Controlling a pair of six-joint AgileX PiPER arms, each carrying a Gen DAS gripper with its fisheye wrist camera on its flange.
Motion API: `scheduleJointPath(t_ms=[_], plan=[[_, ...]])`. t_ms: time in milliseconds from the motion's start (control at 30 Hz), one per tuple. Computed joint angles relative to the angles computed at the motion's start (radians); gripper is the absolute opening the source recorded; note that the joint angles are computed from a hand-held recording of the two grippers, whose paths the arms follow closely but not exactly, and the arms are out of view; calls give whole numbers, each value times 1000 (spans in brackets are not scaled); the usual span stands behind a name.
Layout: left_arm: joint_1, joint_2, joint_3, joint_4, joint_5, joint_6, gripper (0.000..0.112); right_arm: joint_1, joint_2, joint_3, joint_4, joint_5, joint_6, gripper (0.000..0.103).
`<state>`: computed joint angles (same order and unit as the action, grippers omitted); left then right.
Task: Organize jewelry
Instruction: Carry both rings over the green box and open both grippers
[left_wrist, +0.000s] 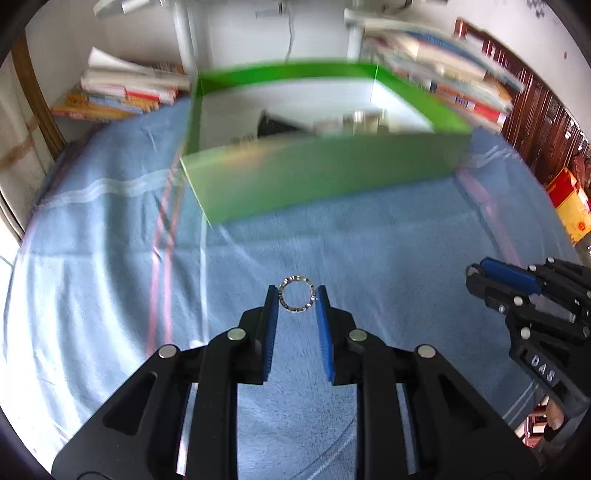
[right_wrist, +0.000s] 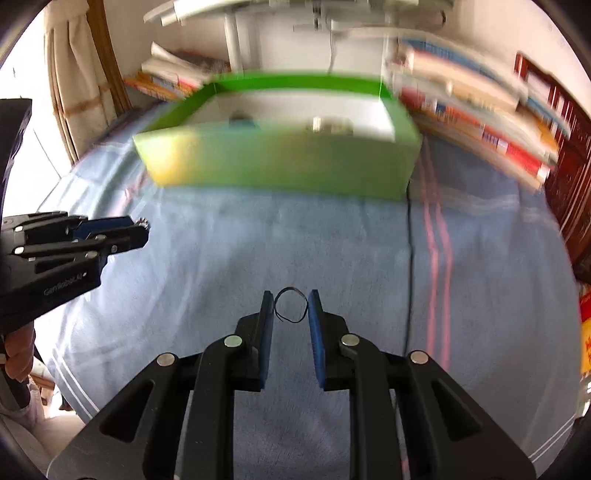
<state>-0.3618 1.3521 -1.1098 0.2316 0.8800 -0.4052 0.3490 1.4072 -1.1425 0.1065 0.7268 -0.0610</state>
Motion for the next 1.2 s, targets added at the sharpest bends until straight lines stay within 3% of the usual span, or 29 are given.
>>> scheduleJointPath(t_ms=[233,367,533,733,1000,1033,1067,1133,1200], plan=[[13,2,-212,116,45,-12,21,-59,78,-298,62,6,-53,19],[49,67,-347,119,32,14,21,-83,218,-522,98,39,-53,19],[107,199,-483,68,15,55,21,-60,419,-725,21,119,35,19],[143,372,-553,21,19,67,21,-23,592,-826,-32,191,81,19],[180,425,-522,-11,-12,74,21,-17,607,-799,-44,170,79,20],[183,421,-516,-15,-19,74,25,-17,597,-784,-48,160,84,23],[185,420,-516,-19,-21,77,29,-17,593,-782,-50,161,86,33],[180,404,-505,-4,-29,65,50,-21,560,-742,-44,138,89,49],[169,374,-483,22,-43,43,56,-25,521,-700,-40,113,87,56]])
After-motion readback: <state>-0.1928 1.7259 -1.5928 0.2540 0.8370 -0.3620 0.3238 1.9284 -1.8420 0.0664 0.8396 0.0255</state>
